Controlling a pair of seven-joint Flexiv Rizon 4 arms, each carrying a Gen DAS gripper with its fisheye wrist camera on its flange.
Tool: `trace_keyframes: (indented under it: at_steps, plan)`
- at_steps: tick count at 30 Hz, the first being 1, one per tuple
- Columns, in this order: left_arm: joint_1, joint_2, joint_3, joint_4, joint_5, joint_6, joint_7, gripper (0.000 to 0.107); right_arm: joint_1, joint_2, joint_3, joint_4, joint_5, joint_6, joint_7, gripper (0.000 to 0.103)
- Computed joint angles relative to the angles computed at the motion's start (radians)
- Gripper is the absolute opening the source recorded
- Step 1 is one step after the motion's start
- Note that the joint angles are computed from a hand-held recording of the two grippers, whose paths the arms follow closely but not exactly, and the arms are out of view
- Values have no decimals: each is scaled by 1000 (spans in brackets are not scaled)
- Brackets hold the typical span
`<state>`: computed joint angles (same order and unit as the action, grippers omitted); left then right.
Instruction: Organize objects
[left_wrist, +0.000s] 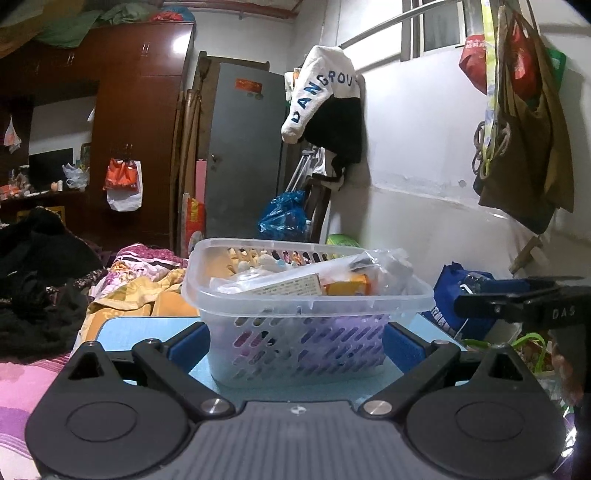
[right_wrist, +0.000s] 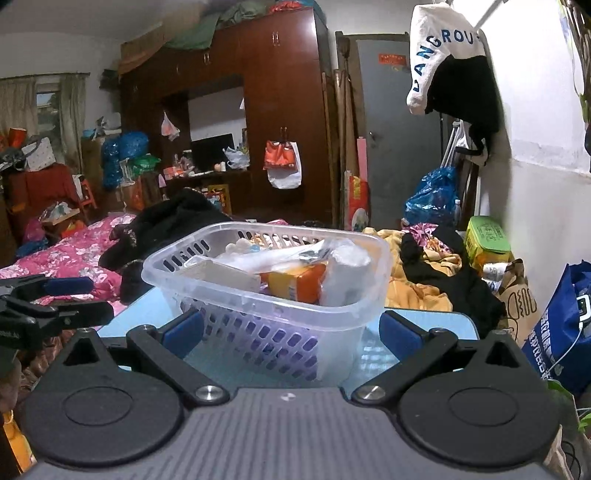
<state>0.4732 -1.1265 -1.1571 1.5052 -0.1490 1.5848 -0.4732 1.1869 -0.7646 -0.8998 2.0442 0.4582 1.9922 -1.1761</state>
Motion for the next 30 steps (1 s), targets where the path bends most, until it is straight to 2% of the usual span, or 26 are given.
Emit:
trace_keyframes:
  at_steps: [15,18,30]
  plan:
    - [-25,16,32,6,53,54,-53,101,10,0,0,18,10,12,5,103]
    - [-19,7,20,14,73,67,-60,101,8,4,6,22,20,21,0,103]
    - [-31,15,38,9,92,63,-89,101,15,-5,-4,18,41,13,-7,103]
